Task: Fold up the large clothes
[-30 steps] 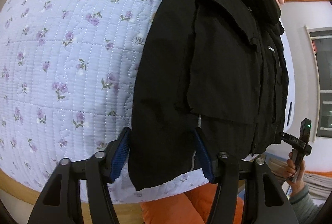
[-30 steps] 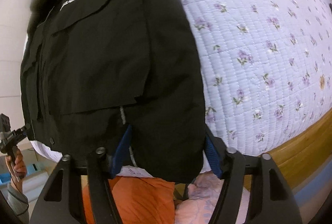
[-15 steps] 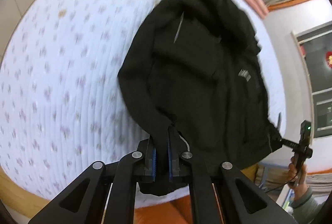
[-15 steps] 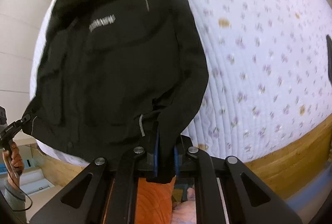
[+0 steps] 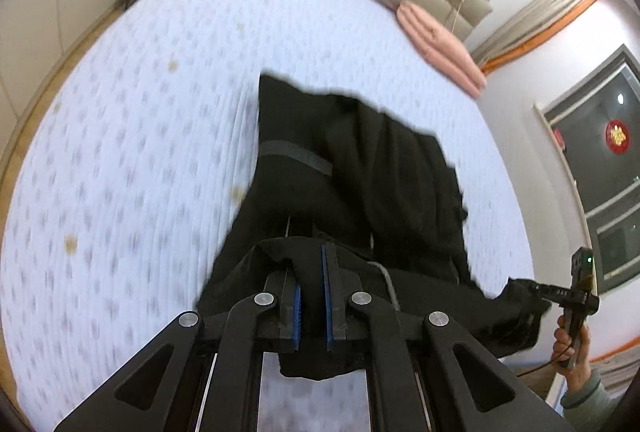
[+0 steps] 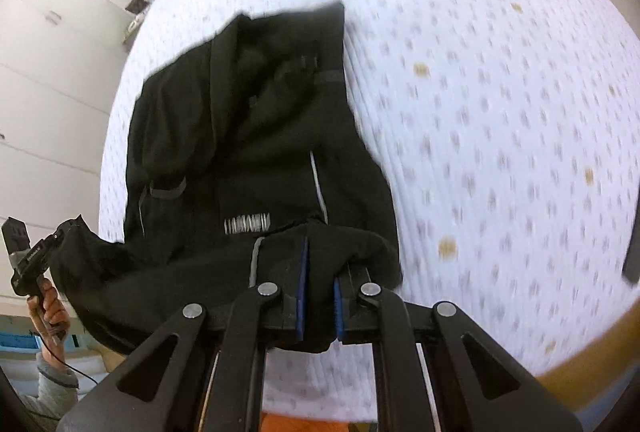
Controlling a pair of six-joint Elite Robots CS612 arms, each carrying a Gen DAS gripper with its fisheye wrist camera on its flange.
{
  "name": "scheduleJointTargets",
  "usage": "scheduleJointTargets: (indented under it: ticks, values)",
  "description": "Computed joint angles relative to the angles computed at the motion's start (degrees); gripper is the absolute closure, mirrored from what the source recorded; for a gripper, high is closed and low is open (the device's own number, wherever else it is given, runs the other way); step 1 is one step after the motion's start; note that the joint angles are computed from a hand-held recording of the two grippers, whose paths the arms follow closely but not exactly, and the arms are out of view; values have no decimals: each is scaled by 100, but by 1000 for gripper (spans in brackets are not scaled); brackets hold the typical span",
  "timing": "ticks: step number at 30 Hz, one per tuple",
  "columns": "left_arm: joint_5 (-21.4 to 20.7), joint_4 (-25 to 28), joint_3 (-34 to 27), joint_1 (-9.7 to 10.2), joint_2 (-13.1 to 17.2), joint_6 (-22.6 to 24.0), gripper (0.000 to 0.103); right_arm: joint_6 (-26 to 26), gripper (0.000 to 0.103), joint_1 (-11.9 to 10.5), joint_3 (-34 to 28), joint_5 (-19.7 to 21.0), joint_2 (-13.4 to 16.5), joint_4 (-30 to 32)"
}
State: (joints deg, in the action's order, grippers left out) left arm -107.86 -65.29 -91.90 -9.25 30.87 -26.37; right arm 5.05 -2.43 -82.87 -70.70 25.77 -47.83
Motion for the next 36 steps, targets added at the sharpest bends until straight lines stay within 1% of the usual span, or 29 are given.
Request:
scheduleJointTargets:
  ticks: [3, 6, 9, 12, 14, 16, 18, 20, 22, 24, 27, 30, 31, 32, 33, 34, 35, 36]
  values:
    - [185, -625, 603, 35, -209, -29, 94, -102, 90, -9, 713, -32, -275, -593]
    - [360, -1125, 1160, 28, -395, -99, 94, -93, 90, 24, 1285, -64, -472, -1179]
    - [647, -1619, 1831, 9, -619, -129, 94, -143, 90, 88, 2082, -197, -760, -1888]
    - [899, -1932, 2360, 0, -749, -312, 94, 21, 90, 102, 2992, -116, -1046, -2561]
    - [1021, -2011, 2669, 3, -808, -440, 91, 81, 90, 114, 3676, -67, -1252, -2859]
    - [1027, -1921, 3034, 15, -881, -552, 91, 146, 89, 163, 4377, -123, -1461, -3003]
    - [964, -1749, 3251, 25, -923, -579, 90, 200, 88, 132, 4773, 74, -1557, -2999]
    - [803, -1655, 3263, 46, -879, -564, 90, 263, 88, 83, 4759, 310, -1501, -2980]
    - [650, -1694, 3214, 82, -851, -517, 89, 278, 88, 25, 4686, 563, -1451, -2964]
    - [471, -1648, 3200, 127, -886, -437, 87, 269, 88, -20, 4611, 751, -1423, -2912]
    - [245, -1565, 3196, 182, -972, -182, 84, 318, 83, -74, 4387, 989, -1352, -2817]
    - [-270, -1489, 3244, 282, -1083, 23, 77, 446, 79, -127, 4178, 1186, -1291, -2809]
    - [-579, -1483, 3302, 343, -1121, -4, 71, 473, 77, -142, 4097, 1244, -1280, -2769]
    - [-841, -1537, 3330, 397, -1132, -90, 57, 481, 76, -149, 4040, 1299, -1266, -2758]
    - [-948, -1650, 3305, 429, -1118, -167, 47, 474, 74, -157, 3956, 1343, -1244, -2746]
    - [-924, -1811, 3214, 451, -1081, -227, 29, 432, 72, -153, 3871, 1298, -1233, -2713]
    - [-804, -1914, 3127, 456, -1053, -240, 24, 405, 70, -144, 3800, 1216, -1228, -2691]
    - [-783, -2021, 3070, 475, -1028, -250, 24, 401, 59, -134, 3687, 1081, -1203, -2726]
